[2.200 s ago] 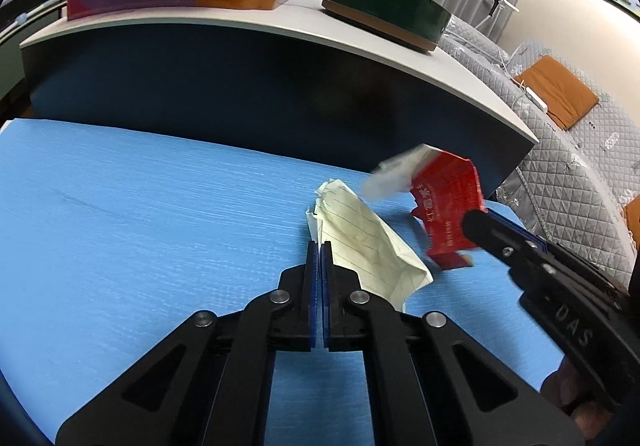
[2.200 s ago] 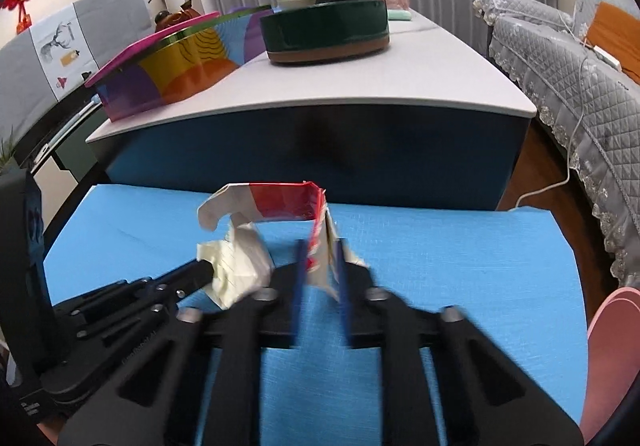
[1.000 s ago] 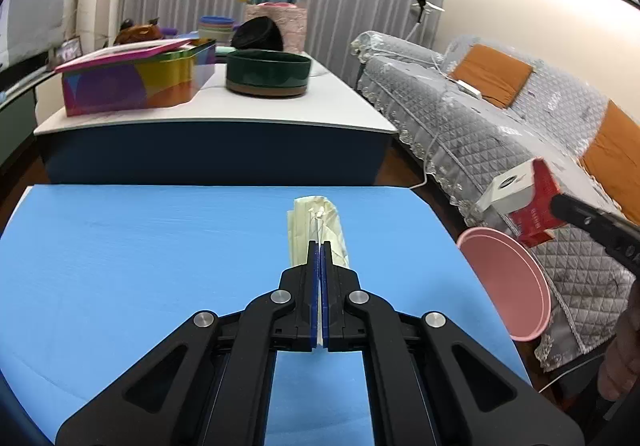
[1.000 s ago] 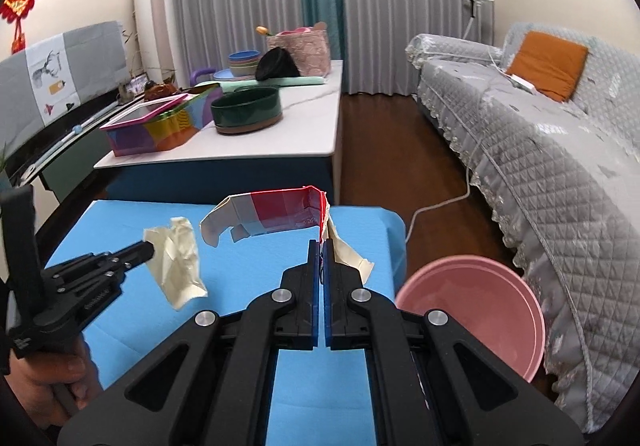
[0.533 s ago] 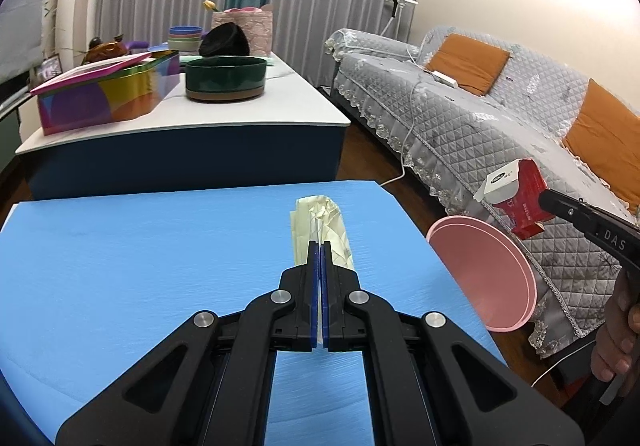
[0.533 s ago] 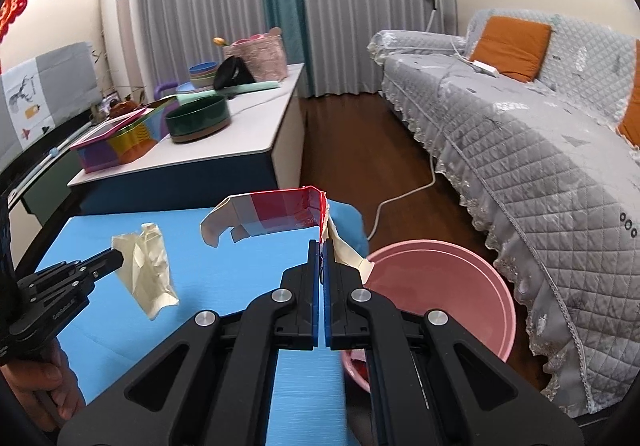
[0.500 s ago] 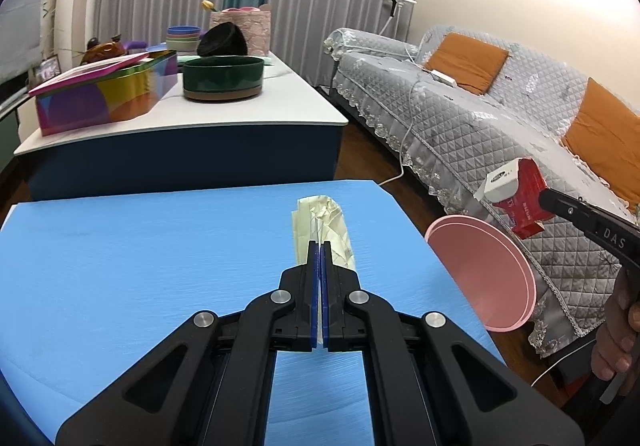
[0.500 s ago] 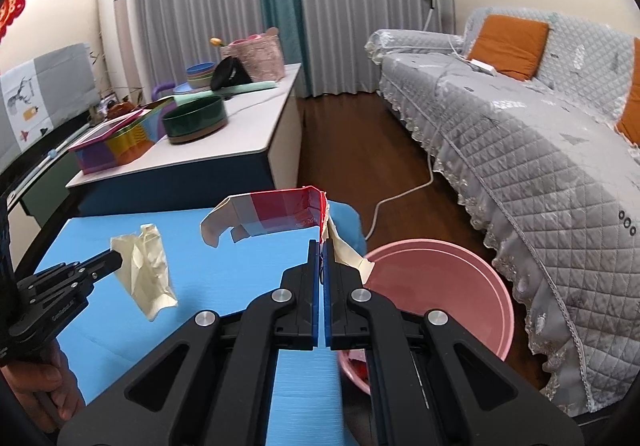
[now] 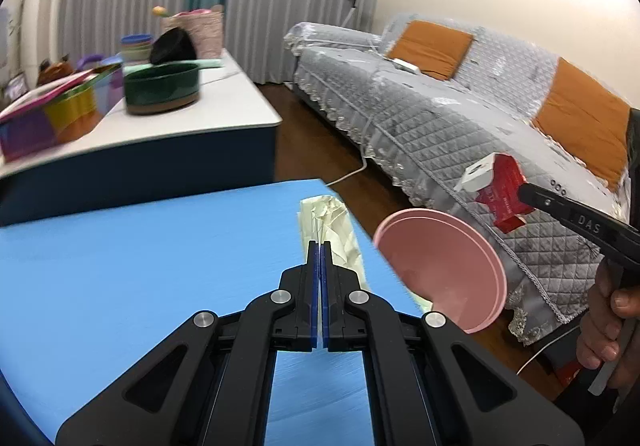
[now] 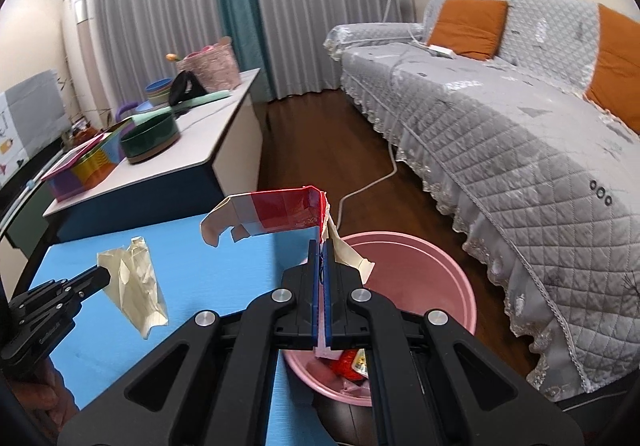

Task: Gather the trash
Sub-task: 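Carry the cream paper and red-white wrapper over the pink bin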

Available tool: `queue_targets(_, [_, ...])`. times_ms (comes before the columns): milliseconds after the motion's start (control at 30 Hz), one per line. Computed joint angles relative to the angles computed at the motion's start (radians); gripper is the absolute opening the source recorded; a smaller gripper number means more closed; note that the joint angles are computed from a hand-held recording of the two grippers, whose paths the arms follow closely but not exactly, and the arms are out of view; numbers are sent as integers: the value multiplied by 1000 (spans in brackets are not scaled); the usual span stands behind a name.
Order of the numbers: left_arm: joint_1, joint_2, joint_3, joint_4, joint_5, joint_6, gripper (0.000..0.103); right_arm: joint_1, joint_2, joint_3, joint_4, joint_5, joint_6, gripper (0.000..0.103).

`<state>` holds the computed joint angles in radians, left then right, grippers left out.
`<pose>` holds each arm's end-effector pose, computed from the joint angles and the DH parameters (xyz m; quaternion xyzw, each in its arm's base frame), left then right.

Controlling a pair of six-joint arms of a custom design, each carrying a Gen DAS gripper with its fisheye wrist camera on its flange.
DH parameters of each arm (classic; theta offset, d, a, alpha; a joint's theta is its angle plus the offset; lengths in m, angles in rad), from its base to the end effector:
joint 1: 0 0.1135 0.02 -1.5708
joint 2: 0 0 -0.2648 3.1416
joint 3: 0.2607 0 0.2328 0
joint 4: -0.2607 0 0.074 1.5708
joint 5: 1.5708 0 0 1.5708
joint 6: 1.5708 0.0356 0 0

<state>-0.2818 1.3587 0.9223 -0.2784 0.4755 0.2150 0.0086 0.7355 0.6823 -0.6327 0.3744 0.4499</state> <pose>0.2580 -0.0916 0.2624 0.3121 0.8330 -0.2276 0.3960 0.1345 -0.0119 0.2713 0.2721 0.8489 -0.0682 0.4479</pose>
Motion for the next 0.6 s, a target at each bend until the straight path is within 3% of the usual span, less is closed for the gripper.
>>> queue_targets(600, [-336,114,139,33,-152,-117,1,-420,-23,-30,63,-256,-155,2])
